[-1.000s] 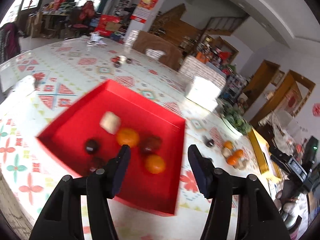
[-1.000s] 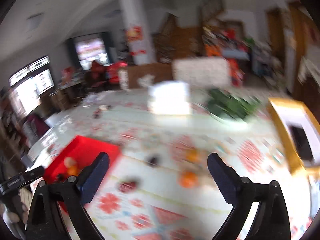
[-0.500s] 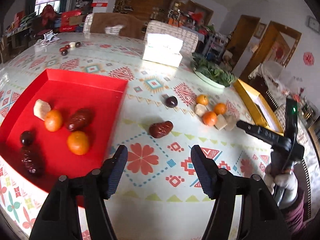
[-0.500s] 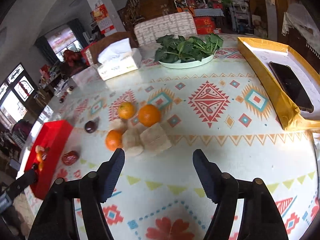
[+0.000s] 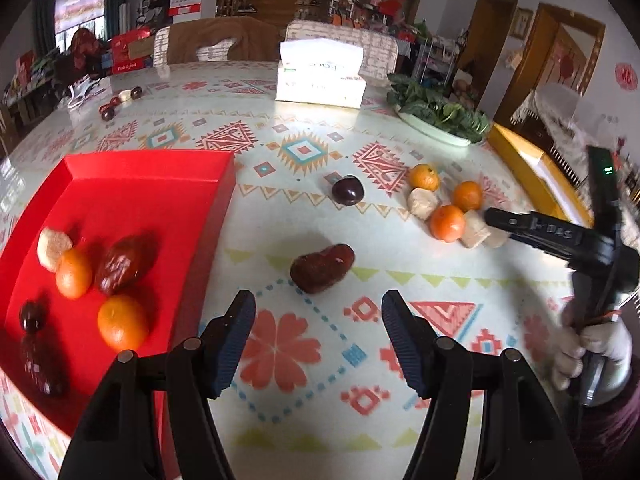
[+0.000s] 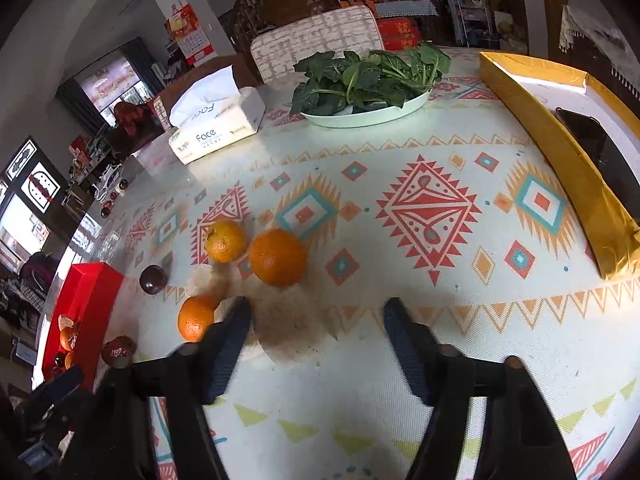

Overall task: Organize fruits
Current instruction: 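Grasp another red date with the left tool while the right tool grasps a beige yam piece, then lower the date into the red tray with the left tool while the right tool carries the yam piece over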

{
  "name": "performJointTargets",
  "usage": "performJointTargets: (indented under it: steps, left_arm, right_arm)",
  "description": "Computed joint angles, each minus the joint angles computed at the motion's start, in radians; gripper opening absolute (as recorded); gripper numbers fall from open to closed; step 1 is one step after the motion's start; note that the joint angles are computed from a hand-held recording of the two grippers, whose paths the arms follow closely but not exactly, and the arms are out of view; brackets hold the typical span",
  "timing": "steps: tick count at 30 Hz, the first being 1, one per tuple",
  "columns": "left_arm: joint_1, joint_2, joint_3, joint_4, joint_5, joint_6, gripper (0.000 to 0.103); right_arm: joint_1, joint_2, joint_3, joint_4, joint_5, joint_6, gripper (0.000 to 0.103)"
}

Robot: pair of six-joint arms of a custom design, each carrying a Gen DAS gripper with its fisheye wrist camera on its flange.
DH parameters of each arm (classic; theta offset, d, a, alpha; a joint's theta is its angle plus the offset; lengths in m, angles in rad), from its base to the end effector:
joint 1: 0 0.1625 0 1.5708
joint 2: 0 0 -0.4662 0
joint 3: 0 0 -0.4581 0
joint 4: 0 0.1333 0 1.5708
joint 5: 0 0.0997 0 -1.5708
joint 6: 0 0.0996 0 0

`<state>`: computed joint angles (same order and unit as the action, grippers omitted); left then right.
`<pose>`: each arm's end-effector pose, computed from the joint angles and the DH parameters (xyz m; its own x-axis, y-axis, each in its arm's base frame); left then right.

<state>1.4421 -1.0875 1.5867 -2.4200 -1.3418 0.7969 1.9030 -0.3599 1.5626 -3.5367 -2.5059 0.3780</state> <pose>0.0589 -0.7596 0.2991 -0.5958 0.6997 -0.3943 0.7822 0.6169 -0.0872 0.2831 -0.6577 -0.0745 -0.7772 0.5608 0.2853 0.0551 0.5123 -0.8570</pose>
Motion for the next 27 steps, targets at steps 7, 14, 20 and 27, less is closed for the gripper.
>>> performJointTargets:
  steps: [7,14,20,27]
  left_arm:
    - [-0.018,0.049,-0.016,-0.014,0.035,0.089,0.065]
    - [-0.023,0.076,-0.019,-0.023,0.058,0.140,0.060]
    - [-0.019,0.052,0.018,-0.072,0.009,0.172,0.032]
    - [-0.012,0.010,0.023,-0.017,-0.067,0.109,0.032]
  right_arm:
    - [-0.002,-0.010,0.029,-0.035,0.021,0.011,0.042]
    - [-0.006,-0.022,0.061,-0.088,0.058,0.017,0.040]
    - [-0.010,-0.028,0.074,-0.115,0.084,0.015,0.038]
    - [-0.010,-0.031,0.092,-0.186,0.110,0.011,0.037]
